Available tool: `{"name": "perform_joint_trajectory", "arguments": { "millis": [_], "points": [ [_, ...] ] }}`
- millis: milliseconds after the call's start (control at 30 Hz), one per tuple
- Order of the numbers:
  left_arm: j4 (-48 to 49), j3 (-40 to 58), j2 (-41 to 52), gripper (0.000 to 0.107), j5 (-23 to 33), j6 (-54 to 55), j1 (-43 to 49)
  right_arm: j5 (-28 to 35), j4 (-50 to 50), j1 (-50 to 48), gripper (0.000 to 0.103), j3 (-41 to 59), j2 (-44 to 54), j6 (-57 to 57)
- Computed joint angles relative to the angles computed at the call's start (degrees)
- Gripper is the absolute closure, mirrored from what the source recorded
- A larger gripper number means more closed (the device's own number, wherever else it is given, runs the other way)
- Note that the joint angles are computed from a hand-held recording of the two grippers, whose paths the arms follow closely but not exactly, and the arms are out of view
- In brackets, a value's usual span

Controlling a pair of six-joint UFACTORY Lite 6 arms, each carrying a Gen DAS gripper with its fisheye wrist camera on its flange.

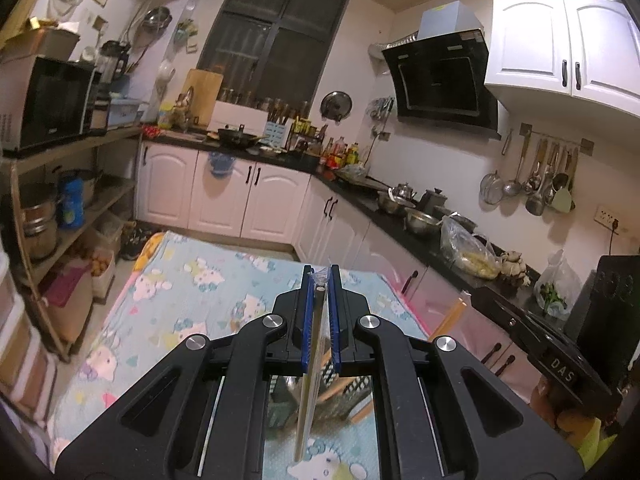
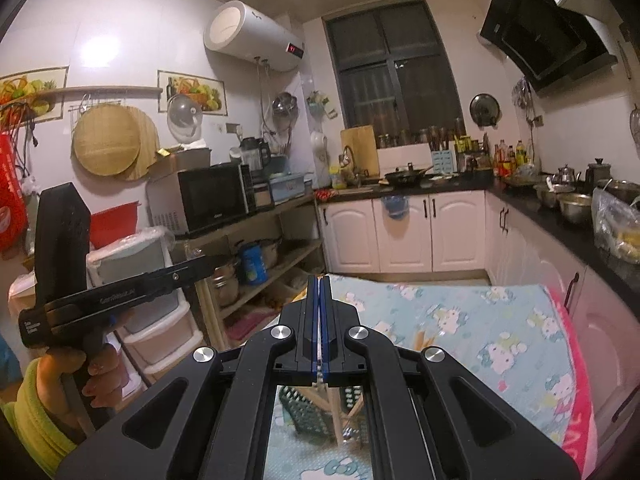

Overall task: Organize utensils
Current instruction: 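Lift the held chopsticks with both grippers and carry them above the basket, then lower the chopsticks into the basket slots with both grippers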

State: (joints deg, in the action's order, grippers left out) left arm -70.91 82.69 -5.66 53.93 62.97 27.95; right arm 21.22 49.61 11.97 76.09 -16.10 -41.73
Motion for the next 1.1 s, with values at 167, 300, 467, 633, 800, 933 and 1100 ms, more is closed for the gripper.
{"name": "perform_joint_trajectory", "arguments": {
  "millis": [167,300,467,633,800,933,1100],
  "points": [
    [1.0,5.7,3.4,0.105,-2.8,-2.8,-3.6,1.1,2.4,-2.6,0.102,2.4,1.9,-1.7],
    [1.3,11.7,7.3,0.105,-4.7,-5.2,-6.2,1.6,3.5,-4.5,0.102,4.8,3.8,-2.5],
    [1.8,17.1,11.8,0.105,-8.3,-7.4,-9.6,1.5,3.0,-5.7,0.102,8.7,6.8,-2.0],
    [1.1,19.0,15.6,0.105,-12.0,-7.1,-12.3,1.5,3.2,-6.8,0.102,12.0,10.5,-2.0],
    [1.1,18.7,18.0,0.105,-14.9,-6.5,-15.1,1.4,3.8,-7.1,0.102,14.1,13.5,-2.4],
    [1.2,18.4,19.7,0.105,-16.1,-6.3,-16.4,1.4,4.5,-7.0,0.102,15.3,15.9,-2.9],
    [0.2,17.2,21.0,0.105,-17.2,-4.6,-17.3,0.7,6.3,-6.6,0.102,14.5,17.6,-4.8]
  ]
}}
